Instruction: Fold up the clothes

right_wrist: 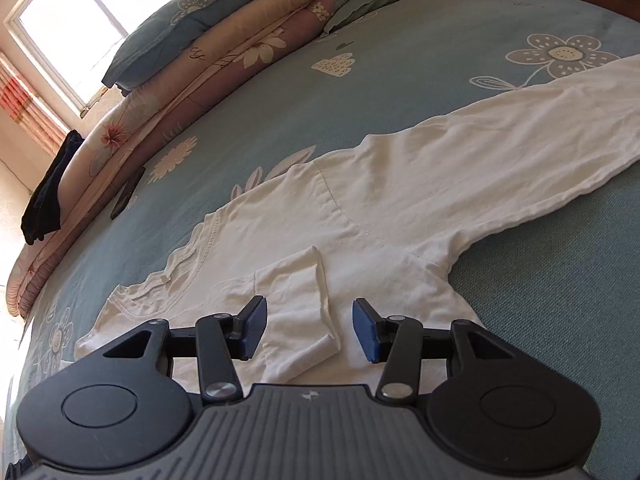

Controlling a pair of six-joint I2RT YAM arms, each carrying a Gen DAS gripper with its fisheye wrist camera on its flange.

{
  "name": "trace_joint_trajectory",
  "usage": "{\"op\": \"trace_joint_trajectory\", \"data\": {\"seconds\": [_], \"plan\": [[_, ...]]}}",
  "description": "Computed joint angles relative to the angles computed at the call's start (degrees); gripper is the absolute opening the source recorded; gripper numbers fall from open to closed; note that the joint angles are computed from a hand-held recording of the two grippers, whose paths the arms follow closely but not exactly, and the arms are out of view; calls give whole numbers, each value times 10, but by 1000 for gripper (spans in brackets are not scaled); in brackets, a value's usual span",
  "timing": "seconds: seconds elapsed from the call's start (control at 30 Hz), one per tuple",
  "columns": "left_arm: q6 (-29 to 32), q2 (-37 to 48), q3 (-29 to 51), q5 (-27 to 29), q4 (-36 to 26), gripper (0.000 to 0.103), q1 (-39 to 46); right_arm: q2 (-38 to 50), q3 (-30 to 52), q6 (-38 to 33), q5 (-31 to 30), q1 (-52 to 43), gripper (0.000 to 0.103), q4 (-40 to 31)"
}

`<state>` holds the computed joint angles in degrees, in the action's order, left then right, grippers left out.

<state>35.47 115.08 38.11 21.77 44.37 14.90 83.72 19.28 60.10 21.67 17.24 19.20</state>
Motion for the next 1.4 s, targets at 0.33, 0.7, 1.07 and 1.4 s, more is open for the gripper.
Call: {"op": "trace_joint_trajectory", "data": {"seconds": [0.33, 0.7, 1.07, 1.4], "plan": [[-7, 2, 11, 6, -18, 97, 2, 94, 26, -85, -68, -33, 41, 92], [-24, 2, 32, 15, -59, 97, 8, 62, 10, -73, 3, -8, 3, 52], [-17, -4, 31, 21, -70, 97, 11, 26, 119, -77, 111, 63, 9, -167], [-27, -3, 59, 45, -128, 97, 24, 173, 353, -251, -160, 111, 8, -97]]}}
